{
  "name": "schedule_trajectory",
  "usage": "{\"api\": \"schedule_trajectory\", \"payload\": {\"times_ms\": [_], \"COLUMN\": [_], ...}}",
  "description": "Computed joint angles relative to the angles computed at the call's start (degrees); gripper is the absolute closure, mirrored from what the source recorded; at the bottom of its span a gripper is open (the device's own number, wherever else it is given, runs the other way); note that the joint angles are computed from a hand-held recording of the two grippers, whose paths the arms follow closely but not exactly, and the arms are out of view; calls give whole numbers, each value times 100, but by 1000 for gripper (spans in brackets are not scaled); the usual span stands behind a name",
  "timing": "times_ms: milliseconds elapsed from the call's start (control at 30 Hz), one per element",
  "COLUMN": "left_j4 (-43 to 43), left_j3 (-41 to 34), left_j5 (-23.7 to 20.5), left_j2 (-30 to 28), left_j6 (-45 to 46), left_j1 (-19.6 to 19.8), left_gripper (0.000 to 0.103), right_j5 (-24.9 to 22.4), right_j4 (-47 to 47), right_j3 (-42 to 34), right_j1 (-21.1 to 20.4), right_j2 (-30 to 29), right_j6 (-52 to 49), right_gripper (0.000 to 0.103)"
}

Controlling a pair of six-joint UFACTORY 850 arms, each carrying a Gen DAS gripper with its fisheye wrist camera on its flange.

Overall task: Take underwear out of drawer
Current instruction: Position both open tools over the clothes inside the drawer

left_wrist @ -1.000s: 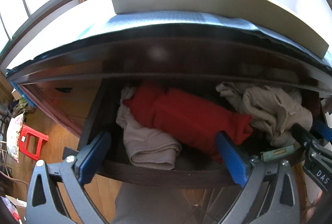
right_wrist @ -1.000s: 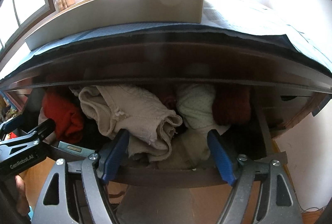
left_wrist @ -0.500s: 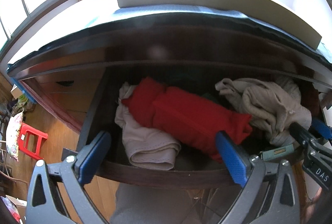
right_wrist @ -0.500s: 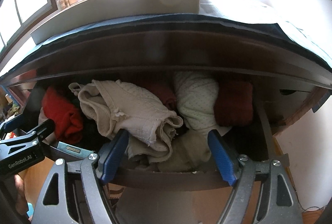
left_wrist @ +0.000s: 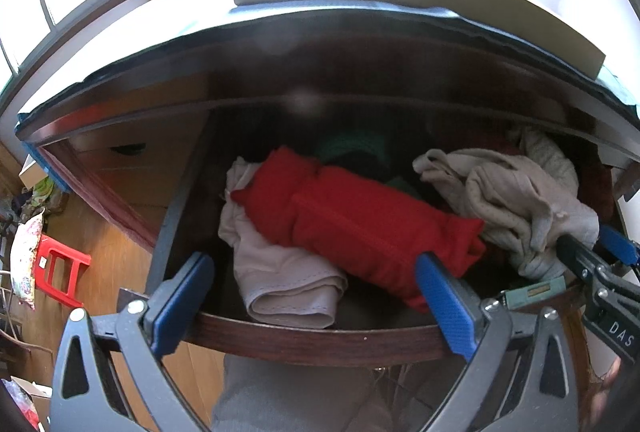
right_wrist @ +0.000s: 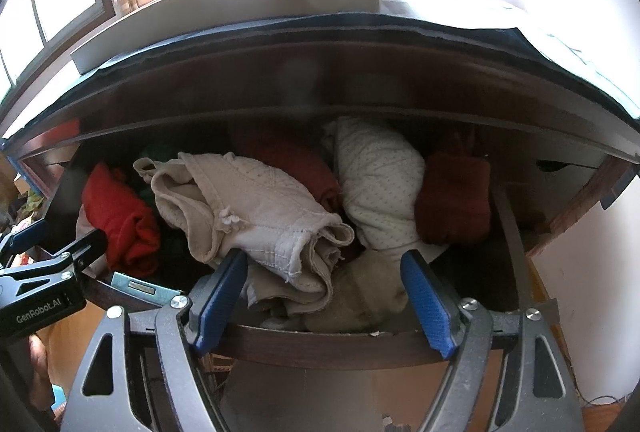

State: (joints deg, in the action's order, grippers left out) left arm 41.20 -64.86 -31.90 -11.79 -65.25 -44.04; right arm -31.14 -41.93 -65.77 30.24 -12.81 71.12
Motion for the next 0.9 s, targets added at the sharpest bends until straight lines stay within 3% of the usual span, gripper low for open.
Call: {"api": "schedule_trajectory", "payload": {"times_ms": [533,900], "left_j4": [-270,-736], "left_j3": [-30,38], "left_j5": [-9,12], "left_j2": [-20,78], "left_j6": [232,679], "left_j1": [-6,2], "left_gripper": [1,0], "right_j5": [131,213], "right_j4": [368,1221], "right_j3": [-1,-44], "right_j1": [-145,-262], "right_j2": [30,48], "right_j6": [-536,-1482], "right_gripper": [22,22]}}
